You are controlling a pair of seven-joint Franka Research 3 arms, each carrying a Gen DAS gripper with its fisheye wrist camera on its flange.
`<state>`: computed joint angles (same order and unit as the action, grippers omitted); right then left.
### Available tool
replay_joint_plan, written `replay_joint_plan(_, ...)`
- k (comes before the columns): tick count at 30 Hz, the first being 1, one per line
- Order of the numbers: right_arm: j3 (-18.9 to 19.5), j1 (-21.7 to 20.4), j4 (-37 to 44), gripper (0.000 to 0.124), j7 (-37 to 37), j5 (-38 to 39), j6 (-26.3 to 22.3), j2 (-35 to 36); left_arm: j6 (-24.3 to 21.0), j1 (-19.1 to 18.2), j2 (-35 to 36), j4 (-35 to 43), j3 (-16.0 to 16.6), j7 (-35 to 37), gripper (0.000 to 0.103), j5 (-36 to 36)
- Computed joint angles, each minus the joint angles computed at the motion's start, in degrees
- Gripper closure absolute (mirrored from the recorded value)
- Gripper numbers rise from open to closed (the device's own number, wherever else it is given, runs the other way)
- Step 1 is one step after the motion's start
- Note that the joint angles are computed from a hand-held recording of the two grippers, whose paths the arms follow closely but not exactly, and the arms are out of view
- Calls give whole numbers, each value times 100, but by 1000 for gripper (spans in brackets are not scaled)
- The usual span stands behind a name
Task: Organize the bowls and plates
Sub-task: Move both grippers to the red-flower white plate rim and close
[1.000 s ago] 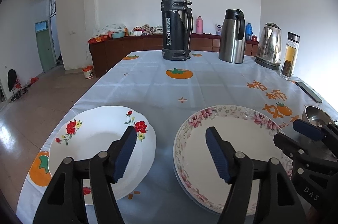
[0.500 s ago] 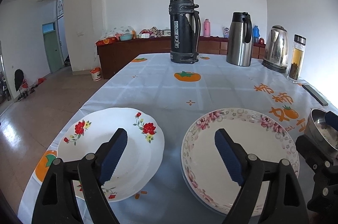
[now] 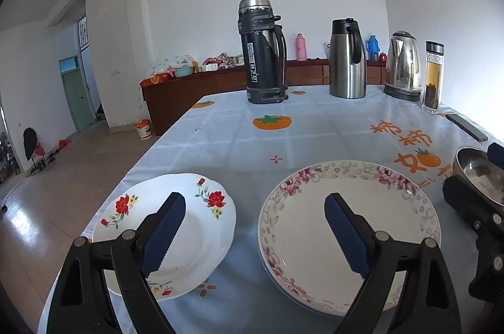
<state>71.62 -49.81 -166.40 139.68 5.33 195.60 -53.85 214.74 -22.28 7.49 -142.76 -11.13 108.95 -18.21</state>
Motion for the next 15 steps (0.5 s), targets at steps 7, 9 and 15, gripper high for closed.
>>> replay_joint_plan(7, 99, 36, -88, 36, -100, 56, 340, -143, -651, 223, -355, -183, 77, -192, 11, 69)
replay_joint_plan(9, 2, 47, -4, 50, -268, -32, 334, 148, -665, 437, -508, -273, 113, -368, 11, 286)
replay_joint_plan(15, -706, 425, 471, 66, -996, -237, 521, 1775, -869, 905, -569, -101, 188, 31, 11, -119)
